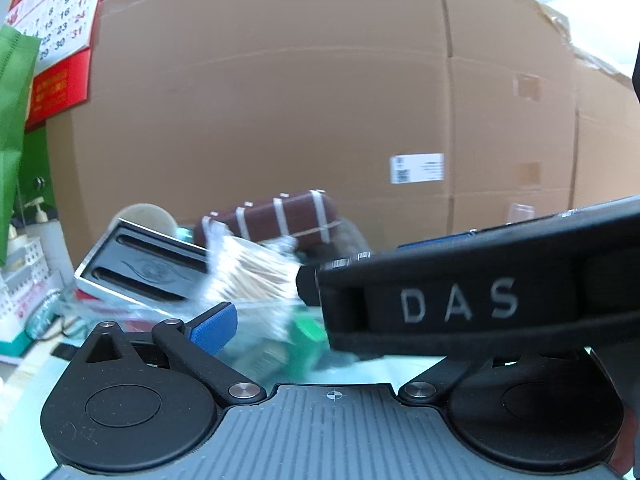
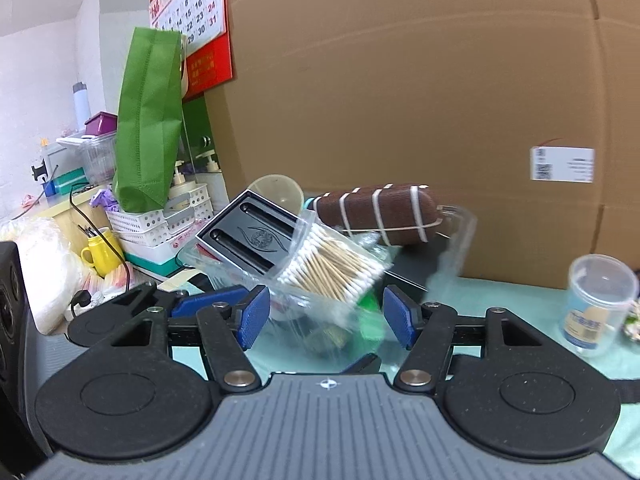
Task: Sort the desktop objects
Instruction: 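Withdraw the empty right gripper from the bin, then move the right gripper to the rim of the red tray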
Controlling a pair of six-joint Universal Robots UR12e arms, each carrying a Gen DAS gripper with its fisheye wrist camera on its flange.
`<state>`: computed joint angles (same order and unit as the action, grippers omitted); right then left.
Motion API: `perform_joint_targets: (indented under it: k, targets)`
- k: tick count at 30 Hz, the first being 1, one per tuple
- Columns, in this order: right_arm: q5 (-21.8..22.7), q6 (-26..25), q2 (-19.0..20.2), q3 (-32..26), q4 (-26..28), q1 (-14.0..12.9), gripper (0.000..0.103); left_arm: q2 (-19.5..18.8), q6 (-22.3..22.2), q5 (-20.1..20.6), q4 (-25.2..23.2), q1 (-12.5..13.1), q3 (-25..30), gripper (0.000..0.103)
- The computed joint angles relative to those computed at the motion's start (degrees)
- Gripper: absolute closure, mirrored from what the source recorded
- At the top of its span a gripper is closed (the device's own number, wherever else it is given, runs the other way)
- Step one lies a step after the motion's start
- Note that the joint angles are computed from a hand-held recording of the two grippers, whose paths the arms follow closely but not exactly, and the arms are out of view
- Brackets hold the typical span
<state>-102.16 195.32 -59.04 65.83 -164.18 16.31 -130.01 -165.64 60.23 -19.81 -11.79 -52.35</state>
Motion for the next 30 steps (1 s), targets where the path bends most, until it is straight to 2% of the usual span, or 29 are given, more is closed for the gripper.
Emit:
perform_joint_targets:
  k: [8,13,24,30]
  targets:
    - [-2.63,1.66,-6.5,10.45,-2.31,-0.09,0.034,3.92,1.31,-1.25,-2.67,-1.94,-6.67,0.0]
    - [-4.22,4.71,-10.39,16.8,-3.73,-0.9,0.034,5.3,4.15,-1.0,-3.93,-3.6,-9.11,0.0]
    - [-7.51,12.78,-17.67,28.81,-6.67,-4.34,0.034,6.23,8.2,-0.82,-6.5,-8.12,-11.19,0.0]
    - [-10.6,16.37,-21.54,34.38,-8.02,-7.33,0.035,3.89,9.9,-2.09,-8.75,-11.58,-7.54,0.0]
